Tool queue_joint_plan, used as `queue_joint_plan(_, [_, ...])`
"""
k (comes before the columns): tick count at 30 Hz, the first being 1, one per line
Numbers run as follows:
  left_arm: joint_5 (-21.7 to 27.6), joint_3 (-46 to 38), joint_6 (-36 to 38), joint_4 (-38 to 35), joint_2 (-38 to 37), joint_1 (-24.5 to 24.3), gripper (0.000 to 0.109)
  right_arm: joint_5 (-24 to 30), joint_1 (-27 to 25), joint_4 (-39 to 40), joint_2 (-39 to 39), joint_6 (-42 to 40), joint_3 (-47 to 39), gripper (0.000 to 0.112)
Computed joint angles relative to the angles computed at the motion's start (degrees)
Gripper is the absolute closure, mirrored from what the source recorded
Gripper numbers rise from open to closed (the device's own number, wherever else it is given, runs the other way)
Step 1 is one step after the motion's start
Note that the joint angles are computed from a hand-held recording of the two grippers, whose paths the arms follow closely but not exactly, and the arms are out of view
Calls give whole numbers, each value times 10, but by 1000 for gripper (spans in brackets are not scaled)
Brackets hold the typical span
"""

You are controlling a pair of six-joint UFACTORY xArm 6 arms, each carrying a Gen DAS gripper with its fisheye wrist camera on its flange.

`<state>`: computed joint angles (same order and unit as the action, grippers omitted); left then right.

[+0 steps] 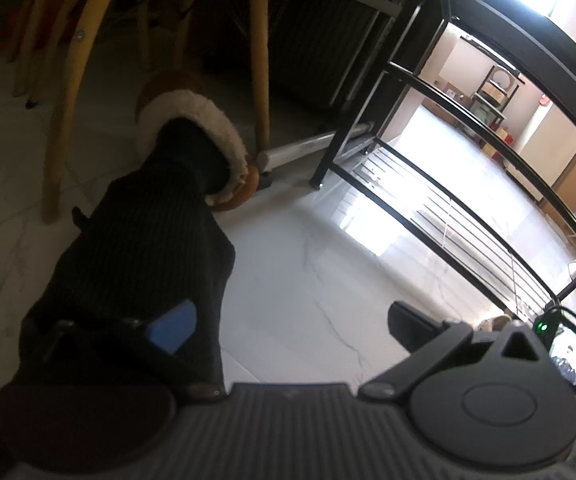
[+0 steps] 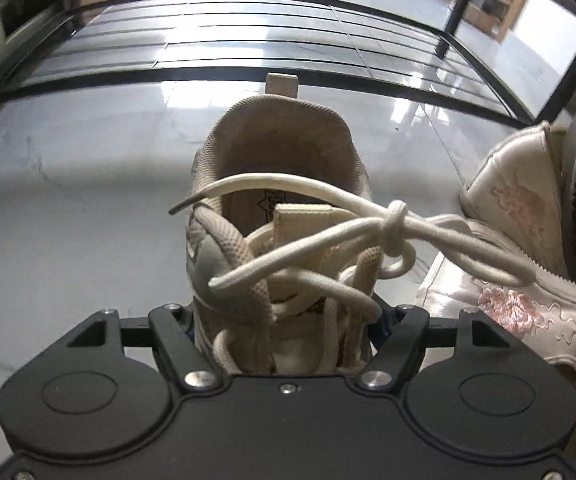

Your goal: Organize scattered shoes

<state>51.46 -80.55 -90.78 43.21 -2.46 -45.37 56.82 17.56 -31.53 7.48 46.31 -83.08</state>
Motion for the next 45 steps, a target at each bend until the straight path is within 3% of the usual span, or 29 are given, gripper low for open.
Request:
queue_joint_plan(5, [-21,8,-12,22,-2,-1,6,-25,3,-28,-9,10,26,33])
queue_joint_plan(7, [-23,7,-9,20,-1,-1,6,-22,-2,8,-1,-30,14,16])
queue_joint_plan(9, [-20,7,-11,24,-1,-3,6,-20,-4,27,-1,-54,12,10])
queue_joint_plan(12, [-18,7,-11,29,-1,-4,6,-14,4,-7,-16,-51,24,9])
queue_joint_plan(15, [-12,5,-6,22,1,-4,6,-64,-1,-18,-60,-49,73,9])
queue_joint_plan(19, [-7,3,2,16,3,-4,6,-234,-46,7,-196,-71,223,9])
queue_joint_plan(22, [5,-7,18,6,9,-7,6,-305,-78,20,-301,-110,320,9])
queue_joint_plan(28, [52,-48,56,-10,36,-19,6,-325,-165,26,-505,-168,457,9])
queue_joint_plan(33, [84,-73,65,-22,53,-24,6,-291,-247,-2,-613,-63,496,9])
queue_joint_plan(39, [154,-138,128,-46,98,-36,6,-318,-312,-125,-691,3,537,9])
queue_joint_plan(43, [147,-134,161,-49,94,-41,6,-361,-368,-209,-738,53,563,9])
queue_joint_plan(45, [151,-140,167,-49,97,-43,6,-339,-379,-289,-762,132,566,9])
